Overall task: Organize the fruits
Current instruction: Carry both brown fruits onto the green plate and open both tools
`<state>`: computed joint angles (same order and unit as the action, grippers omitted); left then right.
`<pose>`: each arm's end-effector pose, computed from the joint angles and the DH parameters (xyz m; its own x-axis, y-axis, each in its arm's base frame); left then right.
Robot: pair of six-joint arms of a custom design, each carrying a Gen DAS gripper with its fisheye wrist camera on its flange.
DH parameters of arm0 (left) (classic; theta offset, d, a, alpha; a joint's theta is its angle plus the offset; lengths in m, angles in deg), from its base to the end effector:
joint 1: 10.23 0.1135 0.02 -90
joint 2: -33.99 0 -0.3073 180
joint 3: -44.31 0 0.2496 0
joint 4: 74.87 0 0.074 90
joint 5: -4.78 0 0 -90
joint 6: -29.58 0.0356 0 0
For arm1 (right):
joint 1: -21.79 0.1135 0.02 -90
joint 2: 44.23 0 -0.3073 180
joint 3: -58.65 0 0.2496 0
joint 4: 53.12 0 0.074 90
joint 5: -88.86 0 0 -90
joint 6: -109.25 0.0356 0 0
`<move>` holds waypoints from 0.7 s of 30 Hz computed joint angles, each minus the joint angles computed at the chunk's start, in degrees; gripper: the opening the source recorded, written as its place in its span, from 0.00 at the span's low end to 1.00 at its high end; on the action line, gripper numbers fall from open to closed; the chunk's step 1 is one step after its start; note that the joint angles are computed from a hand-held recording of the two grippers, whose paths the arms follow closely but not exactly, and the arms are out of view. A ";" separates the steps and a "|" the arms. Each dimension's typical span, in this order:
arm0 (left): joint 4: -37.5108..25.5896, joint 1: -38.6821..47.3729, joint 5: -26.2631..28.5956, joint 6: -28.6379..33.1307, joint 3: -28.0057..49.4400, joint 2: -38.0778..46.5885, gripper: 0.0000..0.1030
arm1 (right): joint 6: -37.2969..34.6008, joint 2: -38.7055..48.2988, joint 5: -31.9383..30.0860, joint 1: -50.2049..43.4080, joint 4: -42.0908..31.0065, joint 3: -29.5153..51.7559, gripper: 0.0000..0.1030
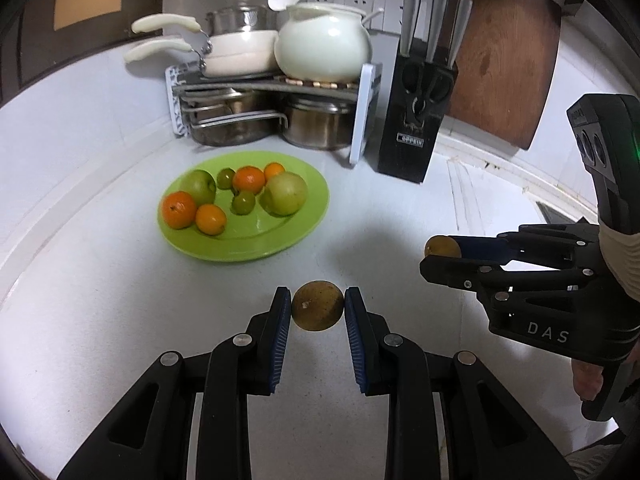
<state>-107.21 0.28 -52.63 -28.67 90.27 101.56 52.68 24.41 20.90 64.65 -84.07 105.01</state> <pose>0.1962 0.0169 0.2215 -0.5929 0.3409 -0.7296 0.5526 0.8312 -0.0606 0.1580 0.1284 0.2193 -0.7467 0.0038 -0.6652 -0.0653 0.9947 0.0789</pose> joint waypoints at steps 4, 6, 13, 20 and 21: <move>-1.87 1.46 0.95 -0.47 1.12 -1.58 0.27 | -0.54 -1.18 1.61 1.11 -0.98 1.20 0.27; -2.82 2.33 1.77 -0.54 1.86 -2.24 0.27 | -1.16 -1.51 2.17 1.51 -1.08 1.83 0.27; -2.94 4.36 3.59 -1.09 4.28 -3.11 0.27 | -3.42 -0.58 3.06 2.23 0.20 4.31 0.27; -0.83 5.19 3.72 -2.78 6.45 -2.42 0.27 | -6.98 1.36 2.07 0.48 2.09 7.06 0.27; -0.44 5.19 3.57 -2.90 6.71 -2.06 0.27 | -7.34 1.61 1.90 0.29 2.23 7.53 0.27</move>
<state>-107.65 5.46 -49.06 -31.56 96.98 99.50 45.34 26.03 22.79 64.94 -81.84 112.54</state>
